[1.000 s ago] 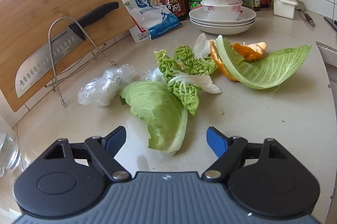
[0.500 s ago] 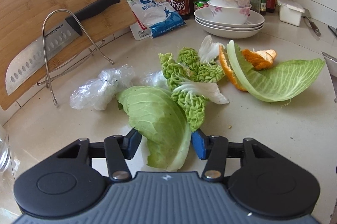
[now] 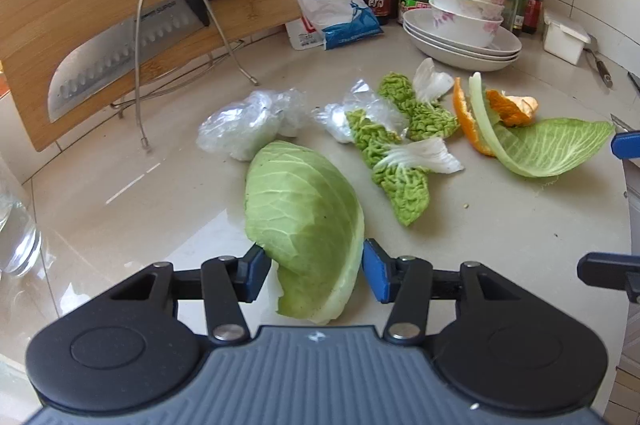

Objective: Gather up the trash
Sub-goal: 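Grasp the cabbage leaf with the left gripper while the right gripper grasps a napa cabbage leaf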

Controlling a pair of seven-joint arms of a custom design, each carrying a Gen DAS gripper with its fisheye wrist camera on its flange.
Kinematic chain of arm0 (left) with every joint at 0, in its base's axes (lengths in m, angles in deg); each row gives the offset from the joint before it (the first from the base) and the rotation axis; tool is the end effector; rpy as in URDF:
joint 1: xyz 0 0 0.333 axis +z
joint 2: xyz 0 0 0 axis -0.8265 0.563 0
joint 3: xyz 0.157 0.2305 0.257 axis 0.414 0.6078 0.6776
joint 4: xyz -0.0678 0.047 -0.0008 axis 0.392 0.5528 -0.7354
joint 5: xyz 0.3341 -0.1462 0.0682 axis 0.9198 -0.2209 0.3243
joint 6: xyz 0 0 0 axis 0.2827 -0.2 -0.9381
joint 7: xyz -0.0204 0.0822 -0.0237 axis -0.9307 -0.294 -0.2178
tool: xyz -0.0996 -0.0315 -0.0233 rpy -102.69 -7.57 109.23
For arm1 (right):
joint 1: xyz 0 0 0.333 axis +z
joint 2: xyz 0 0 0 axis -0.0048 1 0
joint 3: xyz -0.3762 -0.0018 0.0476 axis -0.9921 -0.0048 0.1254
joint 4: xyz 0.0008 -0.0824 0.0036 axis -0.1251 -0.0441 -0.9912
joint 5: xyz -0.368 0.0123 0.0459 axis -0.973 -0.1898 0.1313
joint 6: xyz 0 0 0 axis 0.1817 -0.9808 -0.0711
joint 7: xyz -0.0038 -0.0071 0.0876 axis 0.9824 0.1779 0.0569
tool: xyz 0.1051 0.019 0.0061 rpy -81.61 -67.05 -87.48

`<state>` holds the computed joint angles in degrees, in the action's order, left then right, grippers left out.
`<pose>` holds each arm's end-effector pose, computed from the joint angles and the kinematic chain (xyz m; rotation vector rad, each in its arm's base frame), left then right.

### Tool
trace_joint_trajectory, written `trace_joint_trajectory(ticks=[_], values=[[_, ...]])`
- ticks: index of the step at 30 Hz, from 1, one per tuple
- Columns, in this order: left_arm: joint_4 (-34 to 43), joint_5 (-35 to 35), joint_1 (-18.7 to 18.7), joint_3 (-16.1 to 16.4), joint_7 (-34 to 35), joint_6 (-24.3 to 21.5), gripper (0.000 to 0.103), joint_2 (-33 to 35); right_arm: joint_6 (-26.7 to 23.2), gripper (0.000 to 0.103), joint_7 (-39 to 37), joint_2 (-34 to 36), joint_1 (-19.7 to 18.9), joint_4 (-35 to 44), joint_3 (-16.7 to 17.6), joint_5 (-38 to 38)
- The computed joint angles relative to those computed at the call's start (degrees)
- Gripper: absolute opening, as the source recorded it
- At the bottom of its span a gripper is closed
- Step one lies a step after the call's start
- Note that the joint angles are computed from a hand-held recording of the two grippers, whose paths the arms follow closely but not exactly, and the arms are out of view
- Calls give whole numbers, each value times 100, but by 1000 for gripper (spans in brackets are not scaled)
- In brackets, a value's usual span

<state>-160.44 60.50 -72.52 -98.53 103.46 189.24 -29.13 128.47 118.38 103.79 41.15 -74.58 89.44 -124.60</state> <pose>0.6256 -0.2984 0.5620 -1.3772 2.1763 -0.8174 0.5248 0.4864 0.5946 -2.0234 1.4411 -0.7555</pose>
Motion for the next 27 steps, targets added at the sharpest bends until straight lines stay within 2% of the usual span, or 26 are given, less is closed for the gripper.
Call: trace_joint_trajectory(ticks=[1,2,3,5,8,12,16,18,20,22,25,27], values=[[-11,11,-5,26,-38,-25,61,-18,43,103,-65,31,-23,34,14,20],[-2,82,-44,88,-133,-82,78,-32,70,103,-126,67,-36,78,19,41],[-28,192,-88,156,-262,-36,84,-51,104,103,-198,108,-51,128,22,72],[-49,440,-181,290,-582,111,86,-70,158,103,-308,176,-67,204,13,147],[131,514,-179,251,-688,145,86,18,239,103,-427,248,-76,276,-19,250],[427,992,-433,439,-993,63,86,219,331,103,-529,303,-81,311,-75,357],[657,1403,-577,509,-1084,-161,83,370,401,103,-585,295,-109,263,-113,445],[710,1364,-530,427,-1013,-253,78,418,417,103,-638,304,-137,255,-115,504],[760,1260,-477,356,-932,-394,63,458,446,103,-721,326,-166,269,-109,560],[777,1139,-423,312,-913,-455,54,472,474,103,-819,357,-187,298,-106,613],[787,874,-305,209,-794,-524,44,454,511,103,-1038,450,-229,415,-87,744],[750,660,-204,124,-675,-524,42,416,525,103,-1235,537,-258,531,-73,849]])
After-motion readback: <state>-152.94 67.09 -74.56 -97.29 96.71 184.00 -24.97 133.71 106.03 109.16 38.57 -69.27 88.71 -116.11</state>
